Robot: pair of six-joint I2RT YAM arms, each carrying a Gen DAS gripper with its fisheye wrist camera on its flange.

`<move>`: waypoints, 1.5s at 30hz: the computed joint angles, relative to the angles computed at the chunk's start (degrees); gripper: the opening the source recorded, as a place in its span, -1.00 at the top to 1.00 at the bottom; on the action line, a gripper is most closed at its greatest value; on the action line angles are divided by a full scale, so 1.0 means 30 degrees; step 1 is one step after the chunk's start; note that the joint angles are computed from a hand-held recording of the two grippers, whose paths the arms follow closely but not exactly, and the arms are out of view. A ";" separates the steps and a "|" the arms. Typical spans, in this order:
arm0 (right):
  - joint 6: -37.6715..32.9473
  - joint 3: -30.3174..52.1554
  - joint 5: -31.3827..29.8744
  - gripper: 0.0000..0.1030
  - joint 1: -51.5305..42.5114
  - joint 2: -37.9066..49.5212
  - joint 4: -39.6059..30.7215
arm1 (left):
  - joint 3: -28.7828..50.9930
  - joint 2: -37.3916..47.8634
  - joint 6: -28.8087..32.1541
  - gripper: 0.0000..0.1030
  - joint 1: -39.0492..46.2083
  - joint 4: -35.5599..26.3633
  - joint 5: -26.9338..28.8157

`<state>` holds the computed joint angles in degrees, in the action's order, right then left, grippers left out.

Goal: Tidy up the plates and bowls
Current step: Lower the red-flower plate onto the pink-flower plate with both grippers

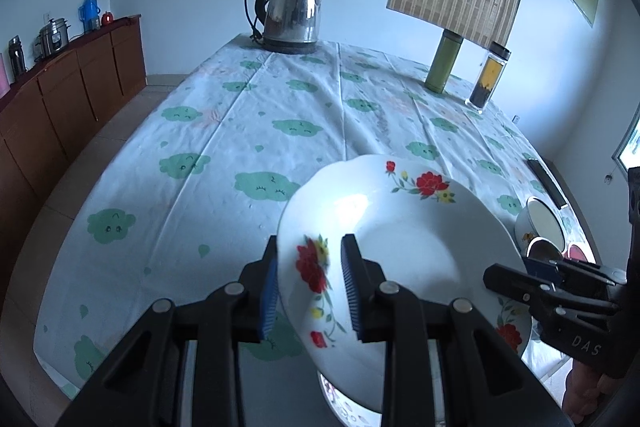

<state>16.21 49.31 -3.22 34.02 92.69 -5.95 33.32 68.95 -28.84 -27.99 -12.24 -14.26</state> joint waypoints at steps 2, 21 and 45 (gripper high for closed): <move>0.0047 -0.0356 -0.0089 0.42 -0.0065 -0.0123 0.0280 | -0.0007 -0.0053 -0.0134 0.48 -0.0242 -0.0045 -0.0160; -0.0080 -0.3190 -0.0354 0.42 -0.0359 -0.1853 0.2319 | -0.0520 -0.0190 -0.1849 0.48 -0.2149 -0.0017 -0.1523; -0.0337 -0.4782 -0.0053 0.42 -0.0053 -0.1897 0.3296 | -0.2072 0.0267 -0.3406 0.48 -0.3067 0.1201 -0.1438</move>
<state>15.19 34.96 -3.37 33.86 87.00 3.94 27.11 69.75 -39.06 -37.19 -8.63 -18.57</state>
